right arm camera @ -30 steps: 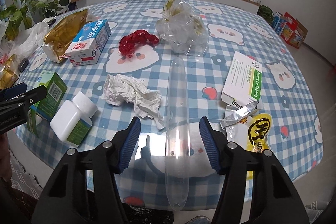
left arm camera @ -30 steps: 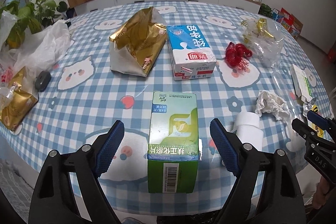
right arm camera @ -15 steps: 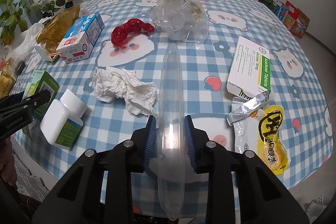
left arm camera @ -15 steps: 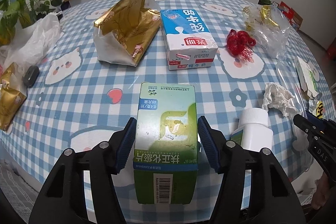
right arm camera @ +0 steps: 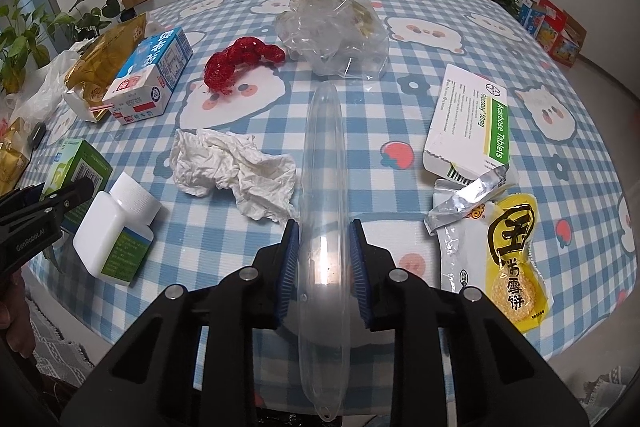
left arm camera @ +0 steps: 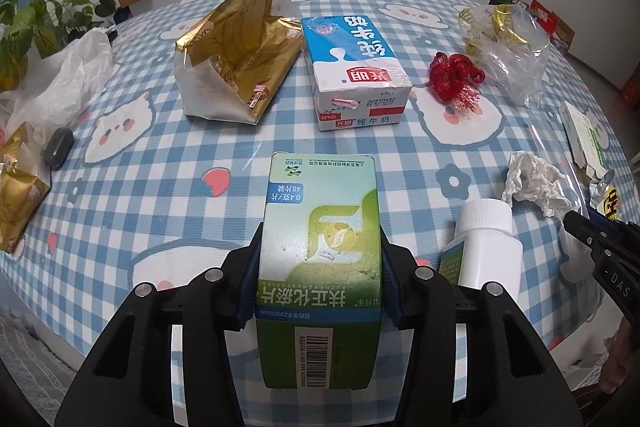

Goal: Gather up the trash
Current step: 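Lift the green box and clear tube and carry both toward the trash bin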

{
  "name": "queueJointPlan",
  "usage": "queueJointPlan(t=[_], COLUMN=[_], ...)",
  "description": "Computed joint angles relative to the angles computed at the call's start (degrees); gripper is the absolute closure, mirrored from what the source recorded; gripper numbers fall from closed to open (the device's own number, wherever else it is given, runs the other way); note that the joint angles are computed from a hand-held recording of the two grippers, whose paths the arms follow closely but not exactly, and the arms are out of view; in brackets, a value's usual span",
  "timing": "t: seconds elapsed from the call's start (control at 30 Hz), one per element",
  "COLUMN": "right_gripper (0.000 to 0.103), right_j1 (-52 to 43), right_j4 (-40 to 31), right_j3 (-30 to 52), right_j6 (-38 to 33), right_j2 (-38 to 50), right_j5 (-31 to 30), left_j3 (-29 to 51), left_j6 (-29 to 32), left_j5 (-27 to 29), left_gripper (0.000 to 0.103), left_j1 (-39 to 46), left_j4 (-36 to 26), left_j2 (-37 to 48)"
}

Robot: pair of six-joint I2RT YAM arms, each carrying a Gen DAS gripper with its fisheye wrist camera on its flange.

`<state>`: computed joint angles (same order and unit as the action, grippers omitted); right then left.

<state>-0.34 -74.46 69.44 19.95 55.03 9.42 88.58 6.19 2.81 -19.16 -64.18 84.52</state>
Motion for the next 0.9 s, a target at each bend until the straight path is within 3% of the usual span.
queueJointPlan(t=[0.3, 0.57, 0.67, 0.73, 0.9], right_gripper=[0.077, 0.071, 0.071, 0.078, 0.079], right_j1=[0.33, 4.05, 2.83, 2.02, 0.15], right_j4=[-1.38, -3.11, -3.15, -3.04, -3.27], right_j3=[0.34, 1.33, 0.81, 0.58, 1.09], right_j6=[-0.14, 1.20, 0.83, 0.58, -0.25], right_j2=[-0.32, 0.59, 0.89, 0.71, 0.11], right_j5=[1.14, 3.49, 2.51, 2.17, 0.94], left_j3=[0.13, 0.02, -0.15, -0.20, -0.12], left_j6=[0.01, 0.41, 0.51, 0.57, 0.46], left_j5=[0.63, 0.40, 0.28, 0.30, 0.20], left_gripper=[0.055, 0.055, 0.055, 0.055, 0.055], left_j1=[0.64, 0.69, 0.64, 0.66, 0.54], left_j4=[-0.53, -0.56, -0.43, -0.41, -0.59], left_j2=[-0.09, -0.25, -0.36, -0.41, -0.41])
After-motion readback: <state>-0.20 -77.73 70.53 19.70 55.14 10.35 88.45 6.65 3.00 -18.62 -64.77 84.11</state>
